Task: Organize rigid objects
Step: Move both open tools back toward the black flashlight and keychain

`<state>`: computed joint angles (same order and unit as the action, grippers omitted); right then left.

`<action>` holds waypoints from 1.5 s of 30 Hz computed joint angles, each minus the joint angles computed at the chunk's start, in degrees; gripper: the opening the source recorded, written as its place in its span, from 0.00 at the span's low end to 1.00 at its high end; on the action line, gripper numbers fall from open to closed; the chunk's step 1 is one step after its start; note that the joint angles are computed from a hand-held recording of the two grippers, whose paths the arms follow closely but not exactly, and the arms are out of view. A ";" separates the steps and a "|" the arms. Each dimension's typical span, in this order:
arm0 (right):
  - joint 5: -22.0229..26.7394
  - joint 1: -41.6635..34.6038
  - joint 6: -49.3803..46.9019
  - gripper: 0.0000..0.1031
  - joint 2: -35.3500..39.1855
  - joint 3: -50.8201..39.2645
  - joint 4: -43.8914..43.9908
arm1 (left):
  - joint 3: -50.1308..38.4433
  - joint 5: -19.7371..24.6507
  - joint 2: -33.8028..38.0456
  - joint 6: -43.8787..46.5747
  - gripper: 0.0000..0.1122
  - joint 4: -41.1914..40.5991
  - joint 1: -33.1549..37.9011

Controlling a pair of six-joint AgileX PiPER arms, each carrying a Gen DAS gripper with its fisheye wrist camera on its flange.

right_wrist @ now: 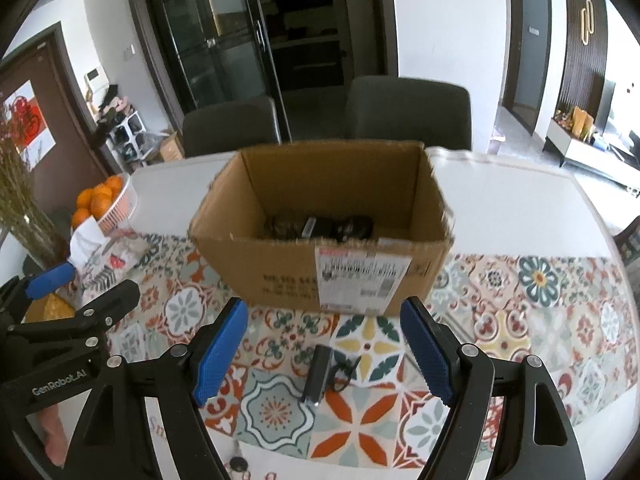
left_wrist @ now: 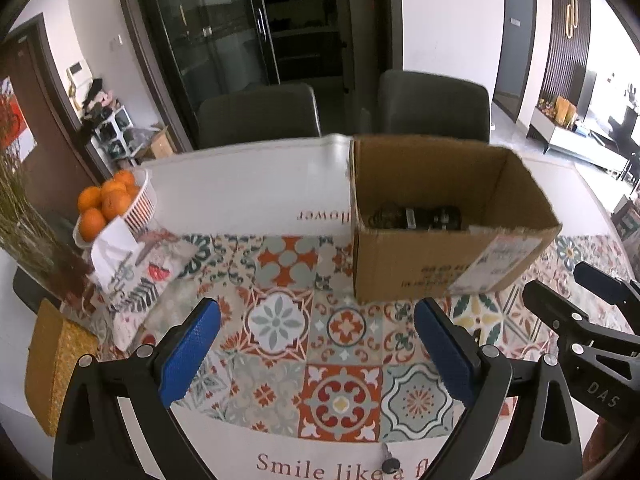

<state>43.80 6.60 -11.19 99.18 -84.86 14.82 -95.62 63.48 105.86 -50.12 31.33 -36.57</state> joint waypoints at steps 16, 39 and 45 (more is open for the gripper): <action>-4.00 0.09 -5.25 0.76 4.11 8.70 4.49 | 7.50 -4.84 4.11 2.47 0.88 -7.06 1.88; -5.95 1.25 -3.38 0.75 16.73 4.90 3.38 | 9.27 -9.56 11.49 4.35 0.87 -12.86 5.60; -5.04 2.03 -1.37 0.67 18.83 3.03 1.75 | 10.24 -10.50 11.83 4.65 0.87 -13.52 6.80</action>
